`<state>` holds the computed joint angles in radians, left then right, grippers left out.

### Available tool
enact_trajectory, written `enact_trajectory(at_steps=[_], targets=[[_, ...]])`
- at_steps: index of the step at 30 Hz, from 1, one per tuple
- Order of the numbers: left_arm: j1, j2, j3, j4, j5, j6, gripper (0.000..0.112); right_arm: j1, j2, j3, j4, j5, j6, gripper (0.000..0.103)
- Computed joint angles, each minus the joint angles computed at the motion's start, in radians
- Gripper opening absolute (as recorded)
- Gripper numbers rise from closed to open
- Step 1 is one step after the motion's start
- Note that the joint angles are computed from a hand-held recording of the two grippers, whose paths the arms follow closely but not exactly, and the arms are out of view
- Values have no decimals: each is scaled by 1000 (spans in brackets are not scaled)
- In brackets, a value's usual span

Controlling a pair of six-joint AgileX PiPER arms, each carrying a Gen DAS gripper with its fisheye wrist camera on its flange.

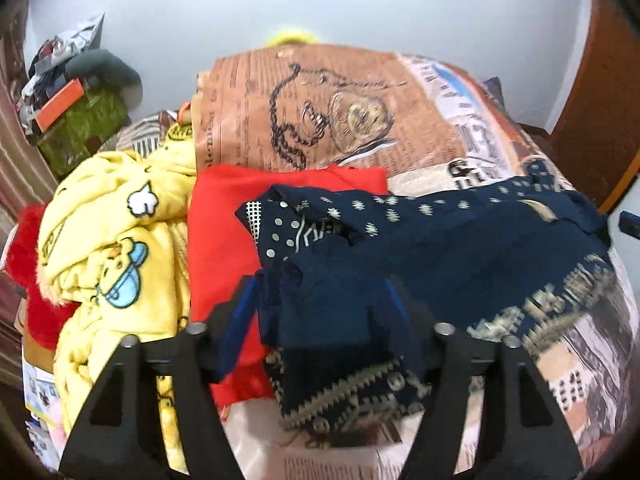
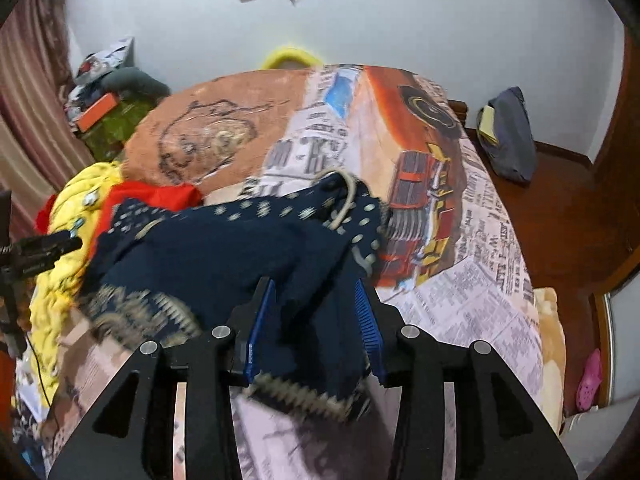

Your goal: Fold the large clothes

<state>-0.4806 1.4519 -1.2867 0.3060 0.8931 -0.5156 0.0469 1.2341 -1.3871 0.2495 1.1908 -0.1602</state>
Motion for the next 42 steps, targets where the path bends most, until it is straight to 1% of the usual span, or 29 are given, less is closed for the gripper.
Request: enact_trajectory(at_steps=[1, 3, 4, 8, 13, 16, 17, 19, 20, 21, 23, 24, 25, 26, 27, 30, 32, 33, 35, 37, 38, 39, 42], targets=[[-12, -1, -3, 4, 6, -9, 78, 6, -12, 11, 4, 3, -4, 38], [-45, -25, 38, 18, -1, -35, 89, 41, -31, 42, -10, -6, 13, 38], [-55, -26, 49, 25, -1, -43, 91, 58, -37, 60, -18, -12, 22, 38], [-110, 37, 89, 74, -7, -94, 92, 114, -21, 128, -42, -51, 59, 38], [-116, 155, 56, 104, -29, -137, 92, 163, 44, 137, -81, -97, 116, 38], [-72, 226, -21, 77, -41, -116, 92, 188, 111, 85, -93, -115, 118, 38], [-48, 265, -82, 64, -27, -86, 92, 194, 127, 67, -92, -117, 115, 38], [-19, 326, -187, 65, 21, -40, 92, 201, 200, -18, -85, -105, 98, 38], [-1, 372, -271, 78, 65, -20, 92, 196, 251, -82, -83, -91, 86, 38], [22, 413, -363, 80, 109, 7, 92, 191, 300, -146, -89, -80, 94, 38], [64, 449, -491, 58, 159, 31, 92, 187, 360, -234, -127, -74, 152, 38], [90, 454, -550, 25, 175, 48, 92, 183, 389, -282, -147, -70, 195, 38], [106, 449, -569, -5, 174, 62, 92, 175, 401, -308, -148, -69, 221, 38], [124, 436, -592, -42, 170, 76, 92, 161, 410, -330, -131, -69, 240, 38], [127, 420, -597, -45, 167, 75, 92, 144, 411, -346, -100, -67, 249, 38], [107, 356, -563, 11, 134, 49, 92, 136, 369, -320, -50, -83, 231, 38], [105, 327, -554, 27, 124, 49, 92, 154, 334, -291, -52, -88, 226, 40], [106, 310, -548, 31, 121, 45, 92, 170, 314, -275, -56, -84, 222, 42], [105, 293, -544, 30, 122, 37, 92, 204, 299, -275, -76, -73, 216, 44], [97, 270, -516, 21, 121, 42, 92, 246, 270, -253, -110, -76, 214, 46], [91, 260, -497, 16, 120, 48, 92, 262, 259, -243, -112, -76, 203, 49], [79, 249, -462, 10, 112, 59, 92, 285, 244, -225, -112, -81, 195, 52], [41, 230, -350, -4, 73, 84, 92, 335, 230, -177, -132, -112, 185, 57]])
